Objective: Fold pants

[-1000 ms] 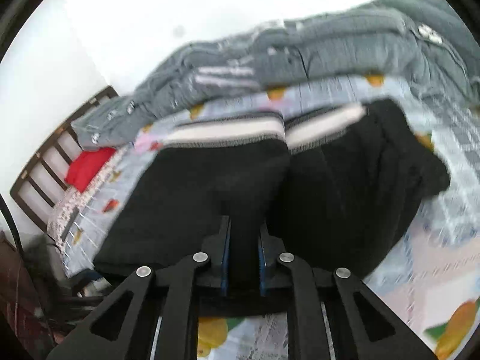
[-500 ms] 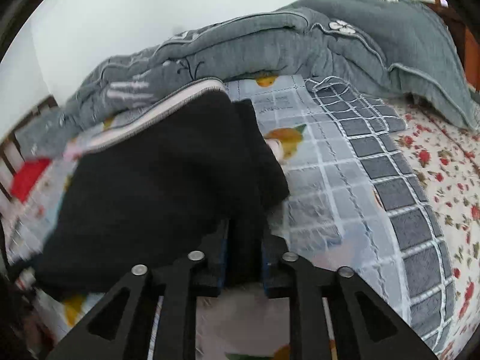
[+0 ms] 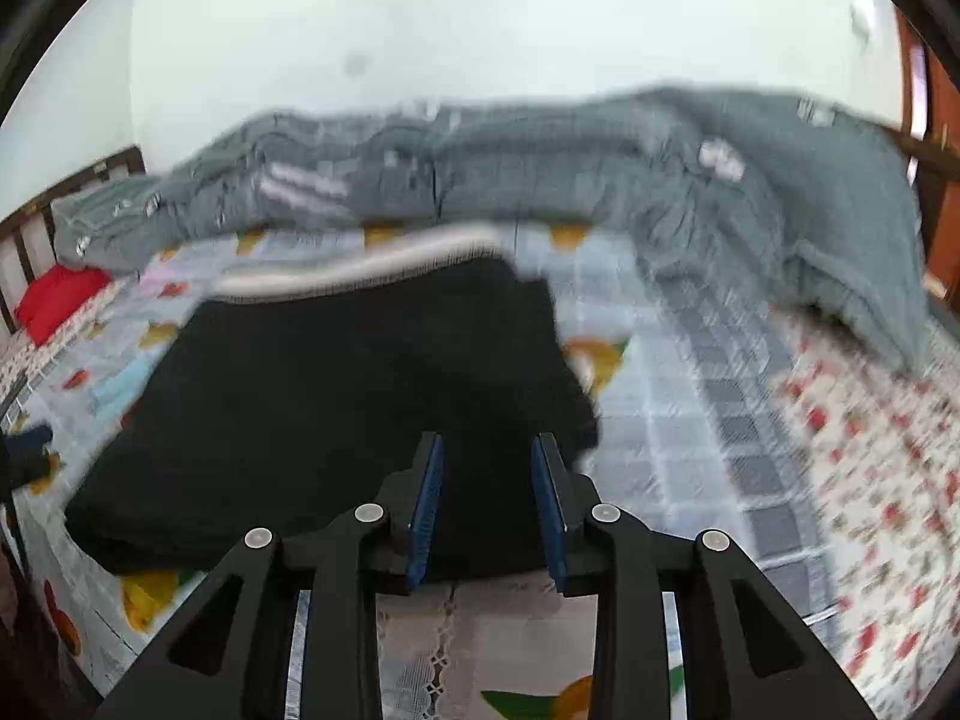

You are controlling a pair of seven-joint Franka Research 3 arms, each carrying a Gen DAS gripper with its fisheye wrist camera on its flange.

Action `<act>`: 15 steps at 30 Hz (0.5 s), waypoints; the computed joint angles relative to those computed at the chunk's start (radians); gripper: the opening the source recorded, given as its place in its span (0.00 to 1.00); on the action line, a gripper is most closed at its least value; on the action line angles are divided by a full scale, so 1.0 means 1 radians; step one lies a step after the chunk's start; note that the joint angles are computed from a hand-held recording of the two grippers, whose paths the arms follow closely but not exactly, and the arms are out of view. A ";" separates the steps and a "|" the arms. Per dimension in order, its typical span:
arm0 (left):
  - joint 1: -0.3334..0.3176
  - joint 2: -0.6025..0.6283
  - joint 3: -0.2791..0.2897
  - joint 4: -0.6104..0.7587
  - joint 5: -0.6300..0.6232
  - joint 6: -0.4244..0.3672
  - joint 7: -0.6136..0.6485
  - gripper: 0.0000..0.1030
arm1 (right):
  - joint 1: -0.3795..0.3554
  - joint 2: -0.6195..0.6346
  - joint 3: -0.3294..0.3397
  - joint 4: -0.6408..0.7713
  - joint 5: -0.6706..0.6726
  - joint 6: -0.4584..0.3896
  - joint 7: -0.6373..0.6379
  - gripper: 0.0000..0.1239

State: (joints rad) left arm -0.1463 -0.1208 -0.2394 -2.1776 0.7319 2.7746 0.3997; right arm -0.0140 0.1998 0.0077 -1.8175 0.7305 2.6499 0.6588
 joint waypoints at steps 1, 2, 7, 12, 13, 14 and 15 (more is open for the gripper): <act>-0.012 0.038 -0.005 0.034 -0.031 -0.061 0.046 0.72 | 0.007 0.018 -0.011 0.008 -0.039 -0.017 0.043 0.24; -0.027 0.071 -0.011 0.065 -0.053 -0.128 0.082 0.75 | 0.003 0.015 -0.005 0.000 -0.026 -0.008 0.034 0.24; -0.038 0.073 0.024 0.060 -0.057 -0.051 0.136 0.74 | -0.008 -0.010 0.000 0.025 -0.015 -0.020 -0.015 0.31; -0.003 0.156 0.057 0.235 -0.079 -0.122 0.168 0.72 | -0.011 0.096 -0.013 0.199 -0.035 -0.041 0.070 0.56; 0.001 0.183 0.066 0.277 -0.068 -0.137 0.172 0.72 | -0.009 0.117 -0.014 0.229 -0.058 -0.053 0.105 0.56; 0.003 0.211 0.075 0.315 -0.061 -0.148 0.181 0.71 | -0.014 0.158 -0.017 0.289 -0.081 -0.097 0.157 0.56; 0.007 0.245 0.081 0.357 -0.085 -0.155 0.213 0.71 | -0.023 0.185 -0.014 0.332 -0.093 -0.138 0.191 0.55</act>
State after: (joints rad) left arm -0.1389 0.1243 -0.1582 -1.8211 0.6473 2.6200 0.6126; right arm -0.0367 0.3846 -0.0064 -1.4851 0.6375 2.5123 0.8497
